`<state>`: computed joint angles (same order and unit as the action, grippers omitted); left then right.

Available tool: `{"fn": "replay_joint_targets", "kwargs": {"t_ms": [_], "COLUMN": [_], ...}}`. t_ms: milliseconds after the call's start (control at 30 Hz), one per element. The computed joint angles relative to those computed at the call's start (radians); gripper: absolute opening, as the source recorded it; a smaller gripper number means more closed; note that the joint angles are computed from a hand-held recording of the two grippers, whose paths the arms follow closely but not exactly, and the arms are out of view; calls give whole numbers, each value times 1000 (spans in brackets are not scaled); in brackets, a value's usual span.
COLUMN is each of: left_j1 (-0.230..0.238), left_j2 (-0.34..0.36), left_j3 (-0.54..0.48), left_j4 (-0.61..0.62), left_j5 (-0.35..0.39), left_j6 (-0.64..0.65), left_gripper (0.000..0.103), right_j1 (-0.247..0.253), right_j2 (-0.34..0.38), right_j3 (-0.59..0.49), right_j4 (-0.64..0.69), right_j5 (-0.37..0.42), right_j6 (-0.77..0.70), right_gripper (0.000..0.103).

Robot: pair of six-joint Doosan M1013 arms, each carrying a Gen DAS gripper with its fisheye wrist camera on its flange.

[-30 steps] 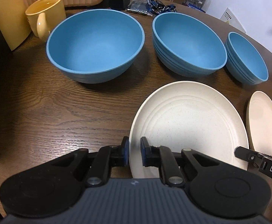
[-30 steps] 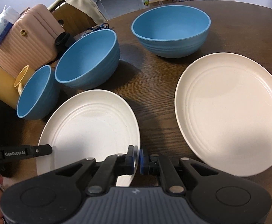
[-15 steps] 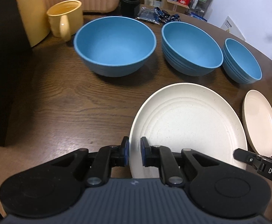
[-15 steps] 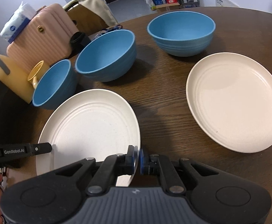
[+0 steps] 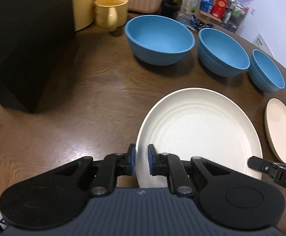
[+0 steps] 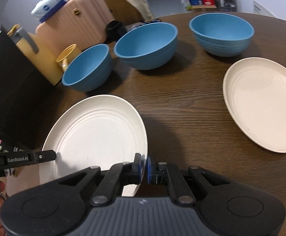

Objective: Organize plates and bowls

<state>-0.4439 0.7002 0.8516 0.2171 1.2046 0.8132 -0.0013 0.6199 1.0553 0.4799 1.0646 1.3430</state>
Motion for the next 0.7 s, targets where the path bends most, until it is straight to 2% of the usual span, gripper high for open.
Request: {"fn": "replay_joint_targets", "kwargs": {"t_ms": [267,700], "left_j1": [14,71], "left_j2": [-46,-56], "left_j3": [88,138], "left_j4": [17,-27], "left_j5": [-24,-56], "left_j6": [-41,35], "left_gripper": [13,13], "right_j1": [26,81], "right_j2": [7,28], "right_j3": [-5,-18], "right_j4": [-2,-57], "right_j5": [15,-16], "right_j6": [-19,53], "right_gripper": [6,6]}}
